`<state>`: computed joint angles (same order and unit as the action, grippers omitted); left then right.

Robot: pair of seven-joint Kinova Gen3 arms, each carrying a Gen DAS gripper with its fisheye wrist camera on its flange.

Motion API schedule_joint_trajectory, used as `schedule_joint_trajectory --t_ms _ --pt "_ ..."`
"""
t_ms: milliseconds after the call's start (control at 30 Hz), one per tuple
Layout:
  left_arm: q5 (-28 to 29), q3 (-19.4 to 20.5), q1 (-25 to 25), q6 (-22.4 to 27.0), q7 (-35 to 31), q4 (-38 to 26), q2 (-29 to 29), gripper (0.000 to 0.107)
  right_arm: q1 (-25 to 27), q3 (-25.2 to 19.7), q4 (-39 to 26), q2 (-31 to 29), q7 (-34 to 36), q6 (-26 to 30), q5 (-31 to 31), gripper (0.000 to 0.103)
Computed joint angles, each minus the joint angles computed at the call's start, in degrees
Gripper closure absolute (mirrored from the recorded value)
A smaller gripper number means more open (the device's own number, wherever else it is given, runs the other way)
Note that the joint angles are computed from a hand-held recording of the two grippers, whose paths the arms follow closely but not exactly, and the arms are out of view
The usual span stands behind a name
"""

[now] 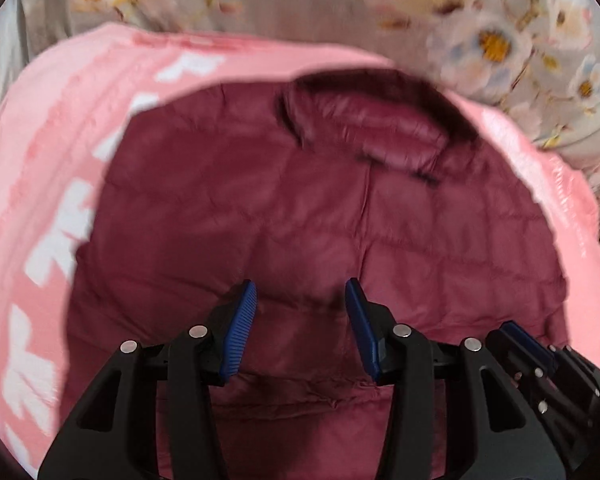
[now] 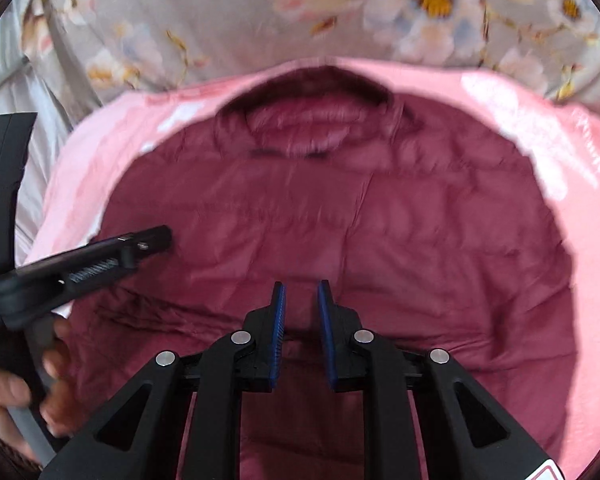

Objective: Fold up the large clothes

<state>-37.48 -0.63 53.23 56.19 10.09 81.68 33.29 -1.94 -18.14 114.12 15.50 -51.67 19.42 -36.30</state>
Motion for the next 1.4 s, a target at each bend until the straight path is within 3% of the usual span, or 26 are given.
schedule_joint_trajectory --t_ms 167,333,433,667,967,1100,1167,1300,1333,1367,1400 --pt "-3.1 -1.7 2.1 -2.0 3.6 2.2 2.1 0.063 3.0 -3.6 1.5 3.3 2.0 -3.3 -1.9 0.094" --pt "-5.4 -2.0 4.9 5.0 2.1 -2.4 6.0 0.063 5.4 -8.8 5.3 3.0 2.3 -10.5 -1.0 0.094" --pt "-5.8 -2.0 5.0 5.7 1.9 -2.9 6.4 0.063 4.7 -9.1 6.2 2.8 0.1 -12.8 1.4 0.094" --pt "-6.0 -1.9 5.2 7.7 0.9 -4.7 7.7 0.062 13.6 -17.8 5.2 5.2 -2.0 -12.1 4.3 0.094" --pt "-5.4 -2.3 5.5 8.7 -0.3 -5.7 8.3 0.062 16.7 -21.4 4.8 6.5 -8.0 -12.3 10.7 0.094" --pt "-3.4 -7.0 8.1 5.0 -0.3 -3.7 7.5 0.062 25.5 -29.8 3.8 10.0 -6.0 -10.7 10.4 0.089" --pt "-6.2 -5.0 6.6 0.3 4.1 1.2 4.2 0.062 30.8 -33.2 2.4 11.7 -2.1 -6.8 5.7 0.087" --pt "-13.4 4.5 -2.4 -9.0 11.0 10.9 -5.4 0.061 40.3 -38.7 -2.0 12.6 2.0 2.6 1.5 0.077" --pt "-14.3 5.1 -4.0 -11.3 11.3 12.6 -7.3 0.059 40.9 -38.9 -3.8 12.3 1.6 4.0 2.6 0.073" --pt "-14.6 4.5 -5.3 -12.9 10.7 13.1 -9.0 0.049 40.3 -38.3 -6.4 12.5 1.1 4.9 3.5 0.065" --pt "-14.3 3.0 -5.5 -14.8 9.6 13.4 -9.9 0.043 38.8 -36.6 -9.1 13.1 0.9 5.9 3.4 0.063"
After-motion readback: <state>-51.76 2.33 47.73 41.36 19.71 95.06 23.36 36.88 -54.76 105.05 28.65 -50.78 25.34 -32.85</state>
